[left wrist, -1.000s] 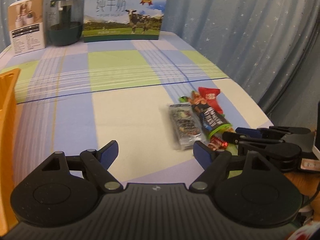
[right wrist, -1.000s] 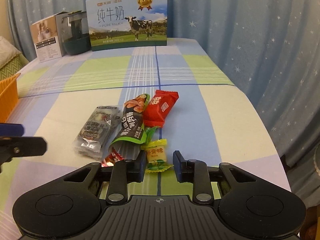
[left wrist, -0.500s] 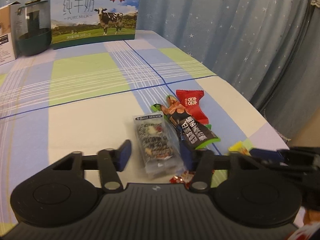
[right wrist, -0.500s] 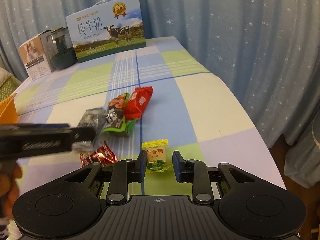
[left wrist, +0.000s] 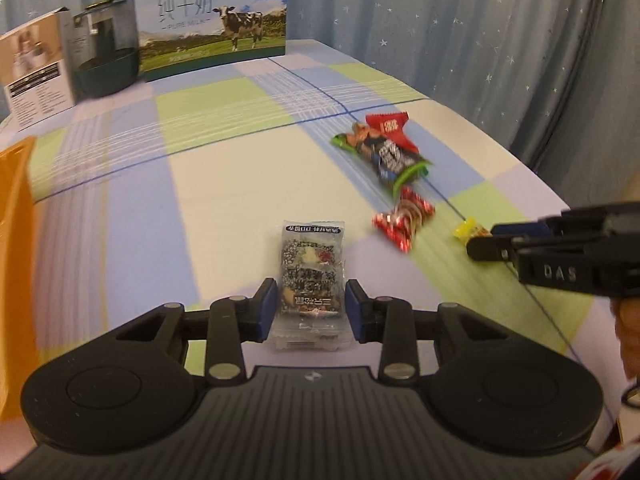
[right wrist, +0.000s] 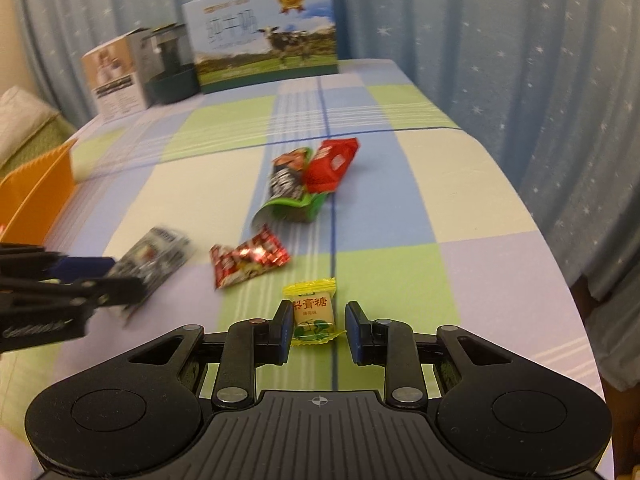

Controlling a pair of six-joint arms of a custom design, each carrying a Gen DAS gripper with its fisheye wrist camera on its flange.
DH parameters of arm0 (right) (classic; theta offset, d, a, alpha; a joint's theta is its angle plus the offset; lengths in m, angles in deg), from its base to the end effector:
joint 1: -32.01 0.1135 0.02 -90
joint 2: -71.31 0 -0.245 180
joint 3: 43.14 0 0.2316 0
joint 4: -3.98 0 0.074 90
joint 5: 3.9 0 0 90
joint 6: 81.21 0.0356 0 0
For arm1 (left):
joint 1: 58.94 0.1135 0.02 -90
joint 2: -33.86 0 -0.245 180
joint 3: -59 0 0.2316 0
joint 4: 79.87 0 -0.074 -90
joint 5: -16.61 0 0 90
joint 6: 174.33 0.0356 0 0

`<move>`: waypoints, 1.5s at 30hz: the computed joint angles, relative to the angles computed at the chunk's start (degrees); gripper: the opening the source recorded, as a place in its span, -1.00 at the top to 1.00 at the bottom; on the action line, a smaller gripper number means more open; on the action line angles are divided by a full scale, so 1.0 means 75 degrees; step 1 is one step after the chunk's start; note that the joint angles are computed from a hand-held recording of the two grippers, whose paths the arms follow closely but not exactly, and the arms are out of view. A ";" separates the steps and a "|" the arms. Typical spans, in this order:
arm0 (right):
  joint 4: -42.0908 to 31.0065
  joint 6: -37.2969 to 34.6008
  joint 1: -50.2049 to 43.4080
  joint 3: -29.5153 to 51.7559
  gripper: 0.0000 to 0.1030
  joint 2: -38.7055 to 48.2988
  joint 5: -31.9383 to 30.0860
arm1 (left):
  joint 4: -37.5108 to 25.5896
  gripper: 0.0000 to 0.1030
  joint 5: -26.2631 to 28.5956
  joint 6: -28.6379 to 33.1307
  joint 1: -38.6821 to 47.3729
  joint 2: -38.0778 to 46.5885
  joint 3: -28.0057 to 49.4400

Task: Organize snacks
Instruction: 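Grasp the clear snack packet with the left tool while the right holds the yellow candy, then carry the packet and yellow candy over the orange tray with both tools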

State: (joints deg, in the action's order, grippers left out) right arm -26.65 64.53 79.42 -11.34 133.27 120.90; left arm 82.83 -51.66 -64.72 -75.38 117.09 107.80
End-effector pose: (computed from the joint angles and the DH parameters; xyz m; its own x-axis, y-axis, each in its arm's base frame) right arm 0.1202 0.1007 0.1233 -0.6764 0.2670 -0.6864 0.2540 0.9594 0.1229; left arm 0.2346 -0.0830 0.1418 -0.5473 0.4865 -0.6810 0.7076 0.7036 -0.0659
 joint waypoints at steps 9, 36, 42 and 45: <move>-0.0177 0.0045 -0.0035 0.0001 0.45 -0.0166 -0.0124 | 0.0450 0.26 -0.0158 0.0160 -0.0151 0.0603 0.0187; -0.2719 0.1735 0.1293 0.1360 0.50 -0.0402 0.0519 | -0.1514 0.35 0.0309 -0.0133 0.0715 -0.1308 0.0051; -0.3846 0.2525 0.2191 0.2515 0.50 -0.0176 0.1146 | -0.2661 0.35 0.0729 -0.0035 0.1455 -0.2235 0.0390; -0.4179 0.2692 0.2562 0.3197 0.50 0.0159 0.1436 | -0.3274 0.35 0.0974 0.0097 0.1926 -0.2652 0.0656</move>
